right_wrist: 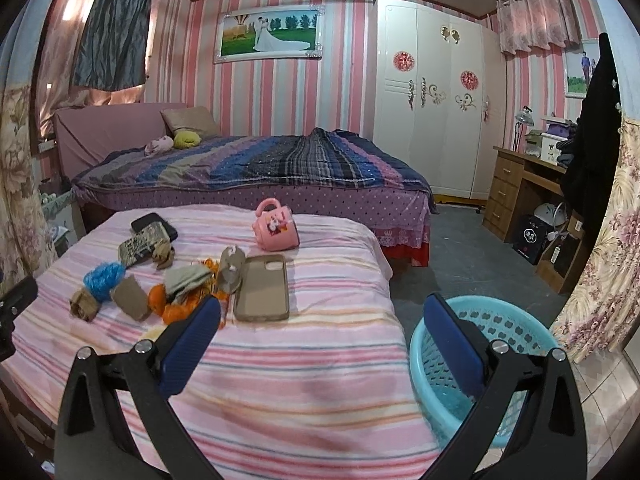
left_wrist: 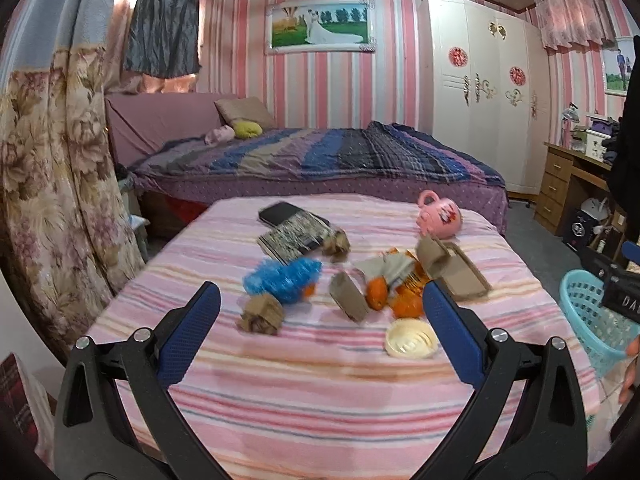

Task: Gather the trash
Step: 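Grasp the cream round lid with the right tool while the left tool approaches the brown crumpled cloth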

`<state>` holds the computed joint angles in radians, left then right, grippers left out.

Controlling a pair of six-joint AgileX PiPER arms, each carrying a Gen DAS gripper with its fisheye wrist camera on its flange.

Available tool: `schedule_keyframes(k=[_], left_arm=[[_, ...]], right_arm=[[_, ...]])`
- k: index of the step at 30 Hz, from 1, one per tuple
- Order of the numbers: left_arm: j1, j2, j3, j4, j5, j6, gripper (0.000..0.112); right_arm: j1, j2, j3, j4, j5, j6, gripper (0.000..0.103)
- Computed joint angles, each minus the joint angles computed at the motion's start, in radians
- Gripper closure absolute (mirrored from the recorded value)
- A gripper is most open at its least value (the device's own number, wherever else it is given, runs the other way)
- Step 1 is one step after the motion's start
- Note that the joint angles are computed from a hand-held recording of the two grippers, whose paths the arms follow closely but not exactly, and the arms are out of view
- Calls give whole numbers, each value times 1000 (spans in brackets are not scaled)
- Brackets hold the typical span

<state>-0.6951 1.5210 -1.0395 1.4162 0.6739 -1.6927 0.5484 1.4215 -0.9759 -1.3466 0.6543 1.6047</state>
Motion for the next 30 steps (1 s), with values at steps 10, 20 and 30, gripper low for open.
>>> schedule_keyframes(k=[10,20,30], left_arm=[[137,55,4,7,-87,-2,15],[238,108,7,-8,-148,58,15],[418,119,52,-65,-313,74,15]], right_arm=[[-135,93,4,-102,-168,121,4],[-109,230,-50,-176,-203,159,4],[-14,371,-203,45,-170,-37,4]])
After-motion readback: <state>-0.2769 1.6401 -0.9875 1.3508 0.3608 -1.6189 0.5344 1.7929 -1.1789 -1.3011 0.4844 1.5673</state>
